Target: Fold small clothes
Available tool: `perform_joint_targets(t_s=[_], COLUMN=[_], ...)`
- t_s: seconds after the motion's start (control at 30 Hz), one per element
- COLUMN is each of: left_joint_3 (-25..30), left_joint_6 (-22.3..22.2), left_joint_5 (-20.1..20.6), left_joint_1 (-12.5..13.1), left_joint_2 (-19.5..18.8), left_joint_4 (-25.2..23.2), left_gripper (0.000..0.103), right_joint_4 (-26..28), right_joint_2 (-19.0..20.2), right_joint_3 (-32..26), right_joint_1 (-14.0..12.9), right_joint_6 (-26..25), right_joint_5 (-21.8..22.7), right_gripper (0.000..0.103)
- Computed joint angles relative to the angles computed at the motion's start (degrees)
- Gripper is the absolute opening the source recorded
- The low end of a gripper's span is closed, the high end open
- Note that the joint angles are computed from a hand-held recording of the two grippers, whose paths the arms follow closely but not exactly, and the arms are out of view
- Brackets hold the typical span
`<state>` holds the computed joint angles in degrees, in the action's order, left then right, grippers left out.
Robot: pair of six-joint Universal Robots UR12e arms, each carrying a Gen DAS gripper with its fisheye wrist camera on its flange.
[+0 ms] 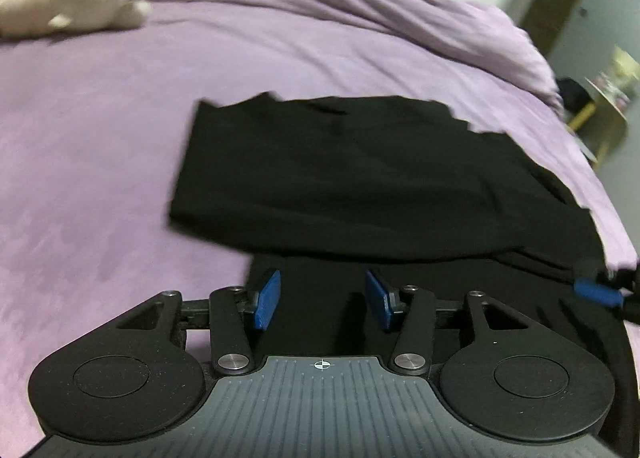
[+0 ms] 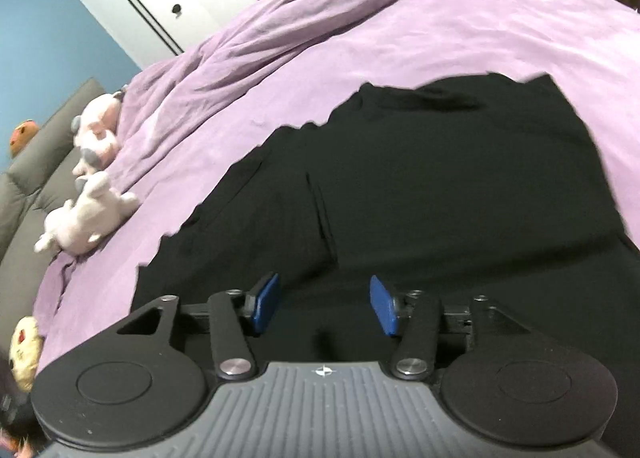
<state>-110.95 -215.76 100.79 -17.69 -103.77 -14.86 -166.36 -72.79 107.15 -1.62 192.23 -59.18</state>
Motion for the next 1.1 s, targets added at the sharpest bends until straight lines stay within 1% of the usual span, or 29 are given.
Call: perform_joint_targets(t_s=[0.07,0.13,0.2,0.23,0.3,0.33,0.37,0.4,0.43,0.47,0.53,0.6,0.63,0.67,0.7,0.73,0.77,0.8,0.83,0.87,0.9,0.93,1.03,1.1], left_joint_3=[-0.89,-0.88,-1.12,-1.05,-1.08,-1.14,-1.07,-0.84,-0.62,-0.40,0.24,0.97,1.36,1.77,2.17,2.66,3.23,3.79,4.39,4.94,5.35,5.70,6.49,7.04], left_joint_6=[-1.49,-2.37,-3.28,-3.70,-3.68,-3.31,-2.74,-2.16,-1.83,-1.62,-1.61,-1.67,-1.71,-1.87,-1.97,-1.95,-1.75,-1.44,-1.12,-0.86,-0.82,-0.82,-0.29,0.65], left_joint_5=[0.43,1.06,1.29,1.12,1.03,1.16,1.49,1.91,2.37,2.80,3.71,4.82,5.39,6.00,6.50,7.06,7.87,8.68,9.50,10.18,10.52,10.47,10.03,10.91], left_joint_1=[0.57,0.73,0.77,0.72,0.79,0.75,0.63,0.53,0.39,0.26,0.07,-0.12,-0.22,-0.34,-0.46,-0.61,-0.83,-1.07,-1.32,-1.54,-1.66,-1.71,-1.80,-2.09], left_joint_2=[0.28,0.38,0.51,0.50,0.20,0.17,0.10,-0.04,-0.14,-0.22,-0.49,-0.80,-0.99,-1.22,-1.48,-1.79,-2.21,-2.62,-3.03,-3.42,-3.69,-3.89,-4.29,-4.68], left_joint_4=[0.88,0.93,1.38,1.49,2.10,2.15,2.09,1.85,1.47,1.09,0.19,-0.96,-1.59,-2.15,-2.63,-3.27,-3.87,-4.47,-5.22,-5.77,-6.20,-6.45,-7.16,-7.69], left_gripper=[0.053,0.055,0.055,0.055,0.055,0.055,0.055,0.055,0.056,0.056,0.056,0.056,0.056,0.057,0.057,0.058,0.059,0.059,0.060,0.060,0.060,0.061,0.061,0.061], right_joint_4=[1.39,3.08,4.72,5.23,5.91,5.39,5.40,4.89,2.79,-0.92,-10.26,-15.75,-16.93,-17.90,-17.79,-16.60,-14.23,-11.80,-9.00,-5.58,-4.07,-3.55,-6.10,-6.24], right_joint_2=[2.07,3.49,4.36,4.65,4.95,5.03,4.93,4.78,4.37,3.89,2.53,1.42,1.00,0.69,0.61,0.62,0.62,0.62,0.57,0.54,0.55,0.65,1.04,1.21], right_joint_3=[-2.68,-4.45,-5.68,-6.09,-6.86,-6.97,-7.06,-7.19,-6.95,-6.27,-4.28,-2.77,-2.10,-1.33,-0.77,-0.57,-0.42,-0.31,-0.21,-0.18,-0.03,0.33,1.40,1.36], right_joint_1=[1.21,1.96,2.83,3.29,4.66,4.95,5.07,5.33,5.77,5.91,5.24,4.21,3.78,3.36,2.83,2.35,1.51,0.57,-0.62,-1.94,-2.61,-3.39,-4.63,-4.85], right_joint_6=[0.80,0.46,-0.76,-2.19,-5.82,-7.27,-8.22,-8.92,-10.33,-11.15,-10.89,-10.61,-11.57,-13.20,-14.62,-14.79,-13.63,-12.05,-10.45,-8.65,-7.24,-5.72,-3.05,-2.73], right_joint_5=[-1.97,-2.24,-2.87,-3.29,-6.97,-7.42,-7.17,-7.77,-9.31,-10.26,-10.44,-12.48,-14.13,-17.03,-19.64,-21.52,-22.96,-22.85,-21.21,-18.59,-17.30,-15.65,-12.46,-11.84], right_gripper=[0.050,0.049,0.045,0.039,0.026,0.012,0.008,0.007,0.007,0.006,0.006,0.006,0.006,0.006,0.006,0.007,0.007,0.007,0.008,0.009,0.011,0.016,0.017,0.017])
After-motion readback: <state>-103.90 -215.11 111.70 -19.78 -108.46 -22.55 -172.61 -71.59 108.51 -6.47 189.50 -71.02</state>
